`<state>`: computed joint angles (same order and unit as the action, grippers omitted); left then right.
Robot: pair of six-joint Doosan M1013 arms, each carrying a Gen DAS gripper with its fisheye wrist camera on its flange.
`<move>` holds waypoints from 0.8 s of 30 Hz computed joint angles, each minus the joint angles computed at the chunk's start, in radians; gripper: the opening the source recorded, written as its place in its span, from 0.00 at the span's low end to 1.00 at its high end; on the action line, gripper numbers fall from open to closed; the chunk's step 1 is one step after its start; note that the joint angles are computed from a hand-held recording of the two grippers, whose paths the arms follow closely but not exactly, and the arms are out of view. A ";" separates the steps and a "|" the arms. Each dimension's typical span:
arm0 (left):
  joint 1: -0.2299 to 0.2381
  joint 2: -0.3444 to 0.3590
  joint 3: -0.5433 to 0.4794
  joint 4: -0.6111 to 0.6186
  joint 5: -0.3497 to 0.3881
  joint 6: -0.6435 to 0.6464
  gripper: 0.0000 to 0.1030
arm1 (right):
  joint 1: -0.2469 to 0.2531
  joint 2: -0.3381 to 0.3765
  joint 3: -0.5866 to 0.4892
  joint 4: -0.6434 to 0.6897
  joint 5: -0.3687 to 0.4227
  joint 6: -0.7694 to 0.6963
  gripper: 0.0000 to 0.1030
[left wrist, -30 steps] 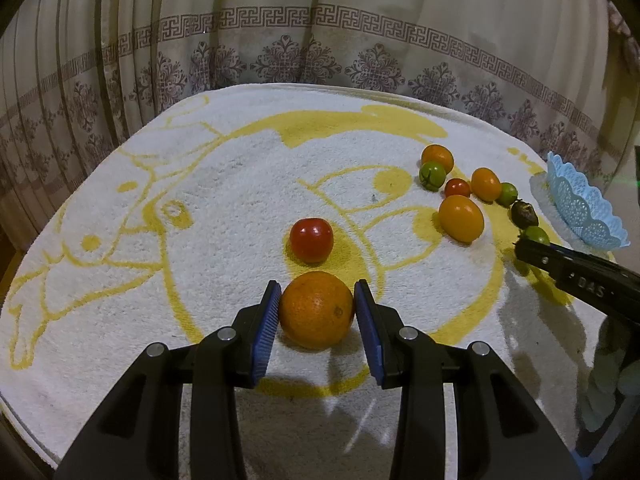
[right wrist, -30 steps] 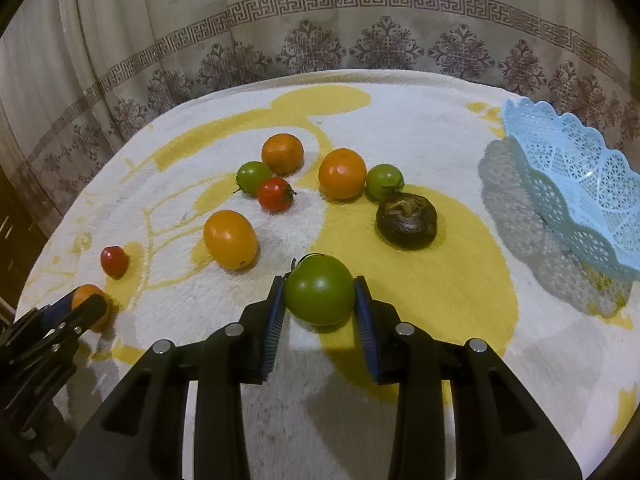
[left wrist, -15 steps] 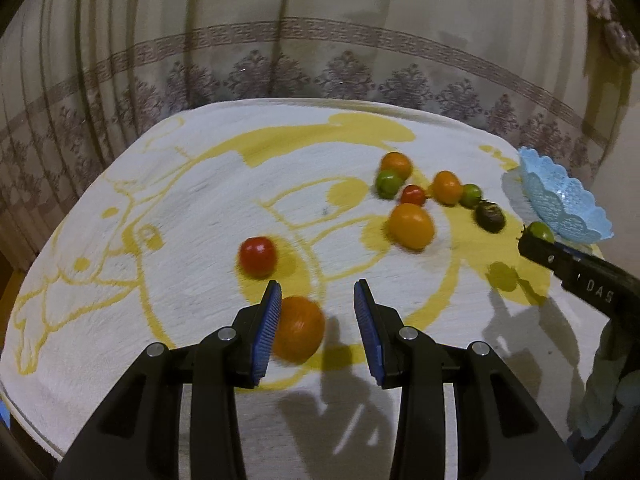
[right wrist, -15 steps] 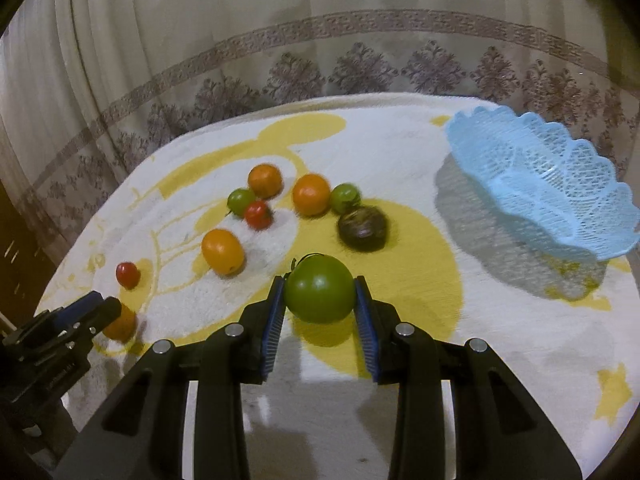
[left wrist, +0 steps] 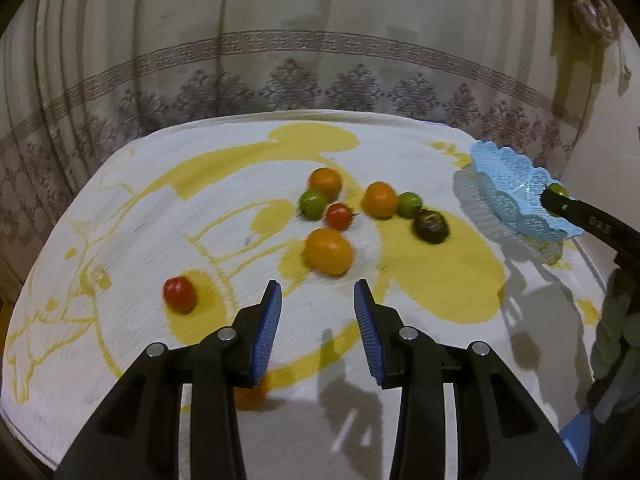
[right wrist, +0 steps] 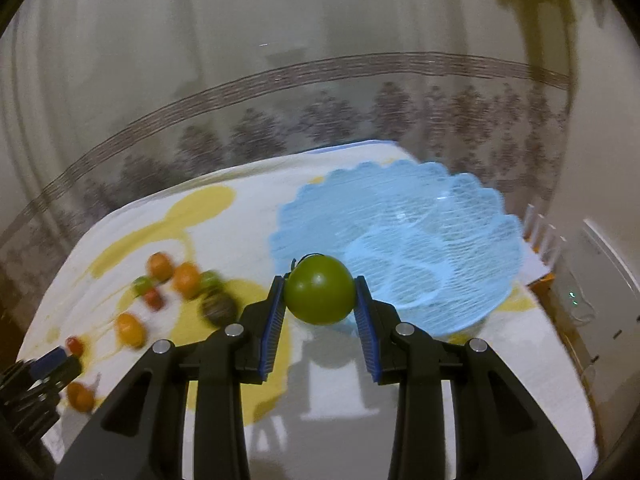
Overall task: Organize fruits
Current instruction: 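Carry the green tomato into the blue basket and open the right gripper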
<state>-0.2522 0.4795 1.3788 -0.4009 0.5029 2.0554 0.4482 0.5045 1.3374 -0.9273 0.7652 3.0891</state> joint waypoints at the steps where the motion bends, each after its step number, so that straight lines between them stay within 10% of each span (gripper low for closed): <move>1: -0.007 0.001 -0.006 0.003 0.002 0.004 0.37 | -0.006 -0.001 0.003 0.000 0.005 0.006 0.34; 11: -0.063 0.021 -0.065 -0.026 0.062 0.057 0.37 | -0.036 -0.024 0.057 -0.070 0.021 0.097 0.59; 24: -0.138 0.103 -0.218 -0.079 0.172 0.124 0.37 | -0.042 -0.046 0.106 -0.163 0.082 0.302 0.61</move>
<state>-0.3902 0.5825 1.1606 -0.4798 0.6748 2.1797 0.4062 0.4584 1.4434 -1.0903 0.8472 3.3912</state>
